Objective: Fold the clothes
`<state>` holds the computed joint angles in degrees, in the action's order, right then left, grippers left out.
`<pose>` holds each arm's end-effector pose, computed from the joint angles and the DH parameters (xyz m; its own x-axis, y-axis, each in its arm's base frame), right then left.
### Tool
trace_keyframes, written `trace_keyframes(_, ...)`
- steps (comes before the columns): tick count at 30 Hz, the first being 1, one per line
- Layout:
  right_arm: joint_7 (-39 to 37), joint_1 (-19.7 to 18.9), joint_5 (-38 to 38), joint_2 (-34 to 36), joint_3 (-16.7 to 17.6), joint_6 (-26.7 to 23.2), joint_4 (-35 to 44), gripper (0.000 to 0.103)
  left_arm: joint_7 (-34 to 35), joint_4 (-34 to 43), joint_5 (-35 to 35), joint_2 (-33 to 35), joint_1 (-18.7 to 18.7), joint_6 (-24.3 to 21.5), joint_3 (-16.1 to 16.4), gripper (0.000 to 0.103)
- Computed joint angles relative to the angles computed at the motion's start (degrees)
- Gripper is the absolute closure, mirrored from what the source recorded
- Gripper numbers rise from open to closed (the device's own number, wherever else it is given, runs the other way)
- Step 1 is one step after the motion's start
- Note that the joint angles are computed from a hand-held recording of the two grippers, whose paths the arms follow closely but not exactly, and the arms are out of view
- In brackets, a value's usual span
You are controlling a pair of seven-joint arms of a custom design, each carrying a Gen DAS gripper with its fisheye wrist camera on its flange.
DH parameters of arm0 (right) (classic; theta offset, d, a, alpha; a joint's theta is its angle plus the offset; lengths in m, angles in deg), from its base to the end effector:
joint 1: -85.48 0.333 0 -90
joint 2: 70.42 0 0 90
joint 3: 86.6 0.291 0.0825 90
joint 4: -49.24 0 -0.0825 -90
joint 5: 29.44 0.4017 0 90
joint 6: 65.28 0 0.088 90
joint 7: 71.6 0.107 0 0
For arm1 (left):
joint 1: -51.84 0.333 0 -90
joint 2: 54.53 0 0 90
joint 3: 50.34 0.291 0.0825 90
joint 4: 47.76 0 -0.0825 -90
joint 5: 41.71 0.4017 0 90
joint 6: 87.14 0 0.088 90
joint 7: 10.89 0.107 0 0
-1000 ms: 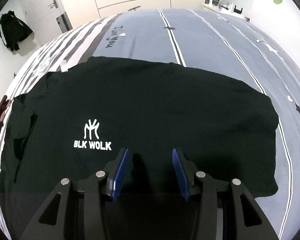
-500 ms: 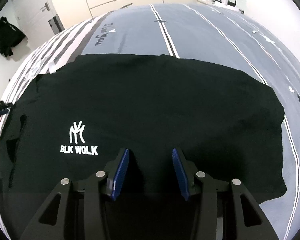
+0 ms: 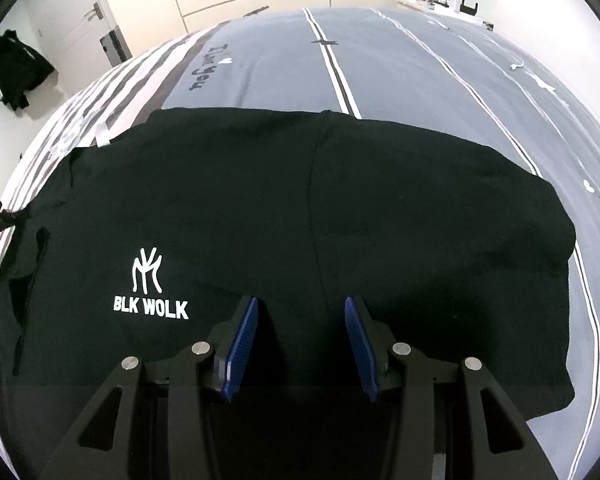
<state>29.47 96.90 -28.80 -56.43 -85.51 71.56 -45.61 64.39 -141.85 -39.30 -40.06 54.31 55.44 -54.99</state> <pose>0.6691 0.1474 0.4907 0.0426 -0.9936 -0.1050 -0.8890 0.0103 -0.4578 0.6920 -0.0213 0.5056 0.1629 -0.9789 0.1233 -0.8121 -0.2040 -0.5466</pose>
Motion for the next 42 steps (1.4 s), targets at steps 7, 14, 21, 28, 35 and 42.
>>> trace_keyframes(7,1.27,-0.06,1.19,-2.44,0.16,1.61,-3.02,0.061,12.71,-21.80,-18.71,-21.38,-1.46,-3.41,-2.65,0.056)
trace_keyframes(14,-0.15,0.06,-0.50,-5.24,0.10,1.89,-6.25,0.061,0.03,-32.12,-2.08,-25.94,-1.23,-3.71,-2.93,0.058)
trace_keyframes(21,1.65,-1.22,-2.76,-8.57,-1.05,2.42,-9.51,0.061,-4.45,-26.66,-0.84,-25.06,-3.60,-0.80,-3.33,0.058)
trace_keyframes(28,5.11,-4.69,-5.18,-10.71,-3.05,2.35,-10.48,0.054,-6.35,-18.44,1.34,-20.64,-6.50,-1.92,-4.90,0.058)
trace_keyframes(35,-0.71,-8.28,-3.81,-4.74,-4.18,2.44,-2.92,0.037,-10.93,-16.28,4.75,-18.68,-7.32,-4.08,-4.90,0.058)
trace_keyframes(42,-2.86,-12.12,4.65,7.59,-3.92,-3.93,11.97,0.037,-13.65,-15.69,6.73,-18.48,-7.53,-5.32,-4.77,0.058)
